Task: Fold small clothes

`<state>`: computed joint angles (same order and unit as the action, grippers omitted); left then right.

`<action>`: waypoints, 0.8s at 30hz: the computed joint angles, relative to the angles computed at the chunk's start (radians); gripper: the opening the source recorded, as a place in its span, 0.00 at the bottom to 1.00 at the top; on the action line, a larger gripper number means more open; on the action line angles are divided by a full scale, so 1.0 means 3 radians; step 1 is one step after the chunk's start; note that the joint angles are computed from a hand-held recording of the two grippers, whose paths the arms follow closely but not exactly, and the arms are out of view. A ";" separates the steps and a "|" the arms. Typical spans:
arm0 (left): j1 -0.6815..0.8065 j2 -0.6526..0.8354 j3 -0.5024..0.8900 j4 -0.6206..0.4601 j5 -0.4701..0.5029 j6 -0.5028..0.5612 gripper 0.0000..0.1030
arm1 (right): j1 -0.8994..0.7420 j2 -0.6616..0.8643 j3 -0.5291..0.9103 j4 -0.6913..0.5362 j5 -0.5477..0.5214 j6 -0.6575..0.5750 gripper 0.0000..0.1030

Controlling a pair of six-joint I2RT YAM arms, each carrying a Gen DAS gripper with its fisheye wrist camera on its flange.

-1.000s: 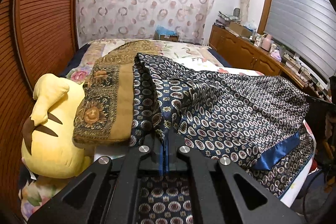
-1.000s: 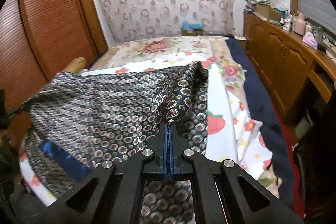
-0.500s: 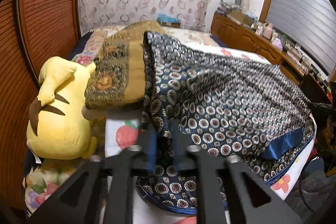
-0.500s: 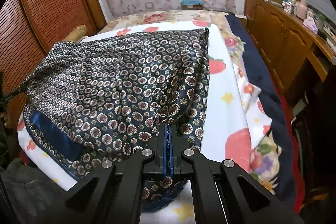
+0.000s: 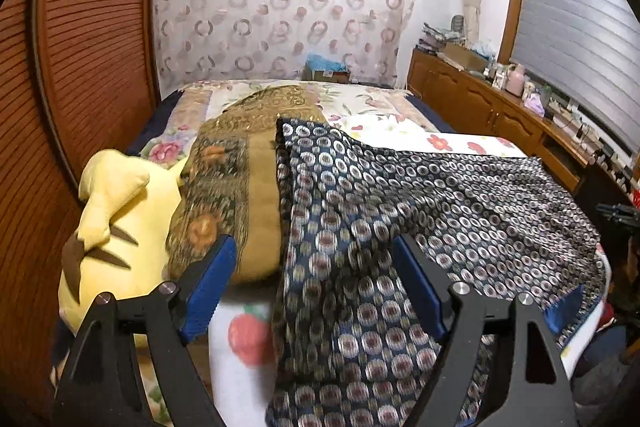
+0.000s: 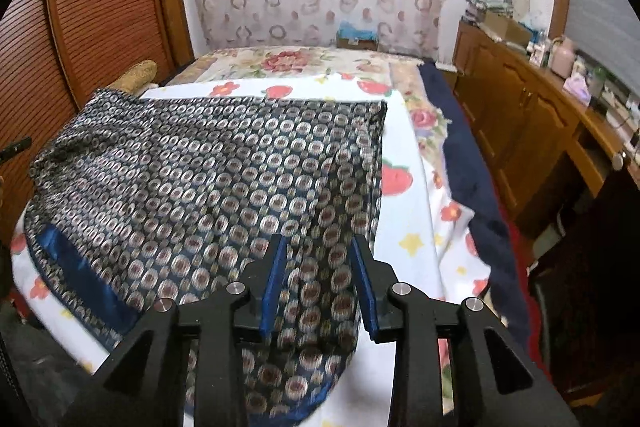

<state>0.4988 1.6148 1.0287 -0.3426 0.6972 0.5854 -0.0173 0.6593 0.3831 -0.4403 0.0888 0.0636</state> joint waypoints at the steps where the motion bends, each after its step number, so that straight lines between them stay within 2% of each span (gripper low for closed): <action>1: -0.0092 0.0059 0.0059 0.0073 -0.0077 -0.0068 0.78 | -0.0037 0.0121 0.0012 0.0152 -0.0045 -0.0014 0.40; 4: -0.0310 0.0289 0.0359 0.0087 -0.0221 -0.0180 0.78 | -0.0151 0.0664 0.0153 0.0667 -0.0130 -0.0092 0.51; 7: -0.0499 0.0525 0.0684 0.0079 -0.0354 -0.0226 0.79 | -0.0257 0.1426 0.0425 0.1155 -0.0129 -0.0212 0.53; 11: -0.0691 0.0881 0.1170 -0.0107 -0.0533 -0.0252 0.77 | -0.0438 0.2506 0.0954 0.1530 -0.0208 -0.0261 0.54; 14: -0.0815 0.1185 0.1565 -0.0296 -0.0738 -0.0209 0.70 | -0.0522 0.3096 0.1329 0.1583 -0.0270 -0.0242 0.54; 17: -0.0910 0.1469 0.1965 -0.0532 -0.0914 -0.0206 0.65 | -0.0602 0.3448 0.1618 0.1519 -0.0400 -0.0244 0.54; 21: -0.0941 0.1854 0.2548 -0.0926 -0.0965 -0.0198 0.61 | -0.0644 0.3663 0.1818 0.1492 -0.0507 -0.0276 0.54; 23: -0.0966 0.2013 0.2778 -0.1104 -0.0988 -0.0174 0.58 | -0.0667 0.3716 0.1891 0.1474 -0.0562 -0.0278 0.54; 24: -0.0974 0.2038 0.2806 -0.1122 -0.0995 -0.0167 0.52 | -0.0697 0.3749 0.1933 0.1462 -0.0623 -0.0309 0.54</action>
<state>0.2067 2.2262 1.8705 -0.6792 0.3985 0.5352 -0.2265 1.7839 0.9630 -0.0015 -0.0981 -0.0290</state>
